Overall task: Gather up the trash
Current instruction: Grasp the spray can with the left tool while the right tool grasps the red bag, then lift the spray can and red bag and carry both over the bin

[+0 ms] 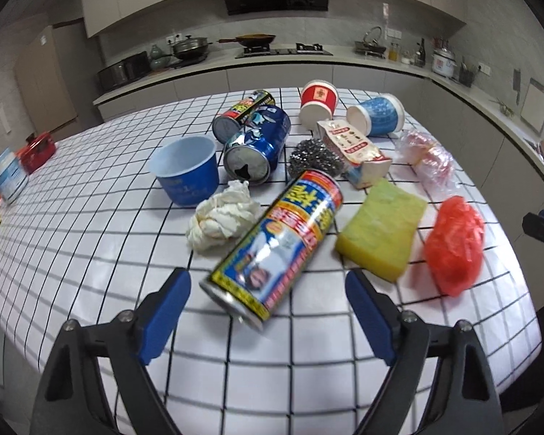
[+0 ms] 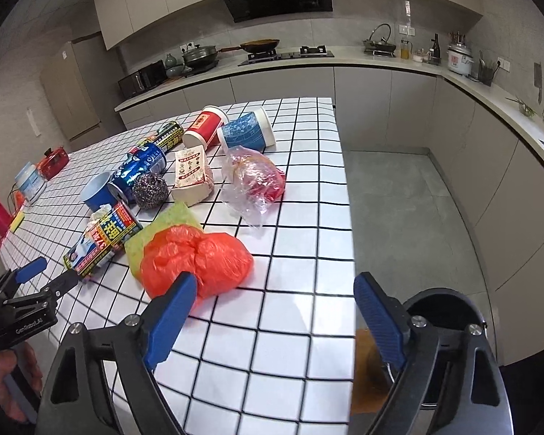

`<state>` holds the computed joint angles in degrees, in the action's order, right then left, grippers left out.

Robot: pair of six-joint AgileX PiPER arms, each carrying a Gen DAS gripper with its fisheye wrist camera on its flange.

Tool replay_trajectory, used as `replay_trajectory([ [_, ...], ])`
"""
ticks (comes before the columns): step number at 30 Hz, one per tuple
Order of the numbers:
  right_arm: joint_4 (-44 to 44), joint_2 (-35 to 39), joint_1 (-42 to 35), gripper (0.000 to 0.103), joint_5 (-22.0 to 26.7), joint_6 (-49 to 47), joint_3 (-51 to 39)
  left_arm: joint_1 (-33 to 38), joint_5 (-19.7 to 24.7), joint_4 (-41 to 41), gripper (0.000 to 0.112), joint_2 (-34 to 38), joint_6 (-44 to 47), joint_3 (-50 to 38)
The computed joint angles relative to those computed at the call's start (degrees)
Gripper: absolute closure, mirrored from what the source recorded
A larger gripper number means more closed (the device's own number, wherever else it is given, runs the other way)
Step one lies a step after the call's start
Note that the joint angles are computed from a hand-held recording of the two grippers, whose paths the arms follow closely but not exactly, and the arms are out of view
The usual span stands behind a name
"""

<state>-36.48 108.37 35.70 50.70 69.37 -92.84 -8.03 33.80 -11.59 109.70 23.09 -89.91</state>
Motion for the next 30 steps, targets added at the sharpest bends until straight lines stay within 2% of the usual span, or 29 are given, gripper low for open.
replay_trajectory([
  [5, 2.3, 5.2, -1.0, 0.013, 2.9, -0.9, -6.8, 0.6, 3.9, -3.2, 0.026, 6.8, 7.2, -7.6],
  [7, 3.3, 6.9, -1.4, 0.013, 3.8, -1.1, -9.0, 0.4, 5.4, -2.2, 0.04, 8.7, 6.8, -9.8],
  [10, 4.0, 8.8, -1.7, 0.013, 5.2, -0.8, -11.5, 1.5, 8.0, -5.5, 0.052, 9.2, 7.6, -11.5],
  [15, 7.1, 12.6, -2.2, 0.013, 5.2, -1.5, -15.9, 3.5, 7.2, -10.3, 0.057, 6.9, 7.9, -7.7],
  [21, 8.6, 16.2, -1.8, 0.013, 4.6, -2.6, -21.3, 5.0, 6.1, -11.7, 0.055, 4.2, 7.7, -3.5],
  [24, 9.5, 17.6, -1.8, 0.013, 3.8, -2.8, -23.1, 4.1, 5.2, -8.4, 0.035, 5.6, 5.0, -5.8],
  [30, 13.6, 21.1, -2.5, 0.012, 3.6, -4.7, -27.6, 3.8, 8.7, -7.9, 0.033, 9.8, 4.4, -13.5],
])
